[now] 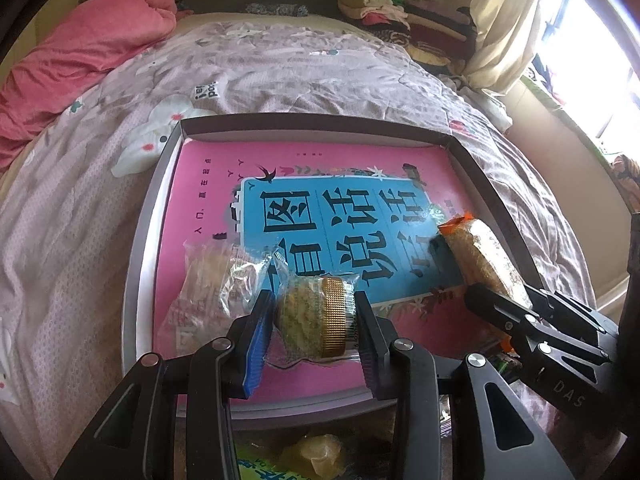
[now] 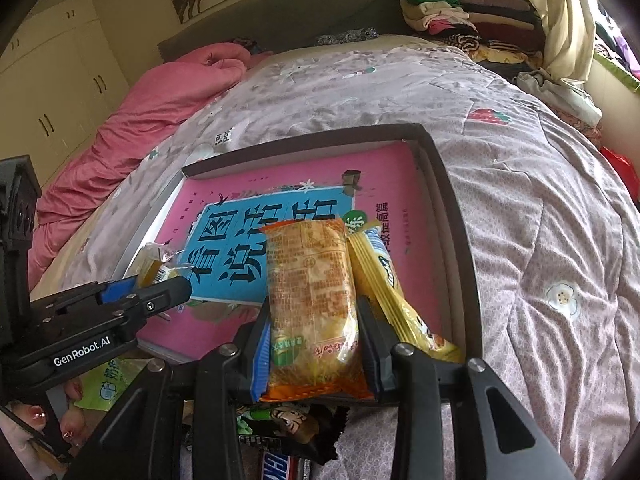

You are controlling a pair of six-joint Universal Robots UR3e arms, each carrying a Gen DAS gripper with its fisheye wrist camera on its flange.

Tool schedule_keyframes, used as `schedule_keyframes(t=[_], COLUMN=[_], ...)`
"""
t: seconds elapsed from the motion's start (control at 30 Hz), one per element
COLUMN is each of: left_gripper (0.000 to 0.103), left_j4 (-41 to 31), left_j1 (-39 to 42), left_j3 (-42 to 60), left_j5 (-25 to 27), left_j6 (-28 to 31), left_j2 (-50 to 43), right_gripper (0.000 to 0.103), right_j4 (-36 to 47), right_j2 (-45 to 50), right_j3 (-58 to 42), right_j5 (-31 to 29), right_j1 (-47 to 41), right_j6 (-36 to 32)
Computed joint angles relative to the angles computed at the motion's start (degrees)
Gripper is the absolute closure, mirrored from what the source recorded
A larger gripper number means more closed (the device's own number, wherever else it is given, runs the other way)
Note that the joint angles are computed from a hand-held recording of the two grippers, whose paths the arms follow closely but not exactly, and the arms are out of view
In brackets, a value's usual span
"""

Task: Organize snacks
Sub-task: 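Lower and release cake with left tool while right tool releases bread pack in tray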

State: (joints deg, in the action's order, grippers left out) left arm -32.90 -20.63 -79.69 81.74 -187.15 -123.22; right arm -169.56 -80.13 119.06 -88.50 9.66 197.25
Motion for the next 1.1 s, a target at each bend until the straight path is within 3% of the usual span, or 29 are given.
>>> schedule_keyframes(t=[0.3, 0.67, 1.1], left_gripper=[0.063, 0.063, 0.063], left_j4=[-0.7, -1.3, -1.2], left_j1=[0.0, 0.1, 0.5], left_j3=[0.3, 0.6, 0.7], left_j5=[0.5, 0.4, 0.3], left_j6=[0.0, -0.1, -0.4], left_j2=[-0.5, -0.6, -0.9], right_gripper=[0.065, 0.065, 0.065], right_j4=[2.5, 3.4, 5.3], right_j2=[1.1, -0.1, 4.4], right_j3=[-2.5, -1.7, -6.6], right_j5=[-3.6, 0.0, -2.5], right_j1=[2.4, 0.4, 1.9], right_j6=[-0.5, 0.4, -0.4])
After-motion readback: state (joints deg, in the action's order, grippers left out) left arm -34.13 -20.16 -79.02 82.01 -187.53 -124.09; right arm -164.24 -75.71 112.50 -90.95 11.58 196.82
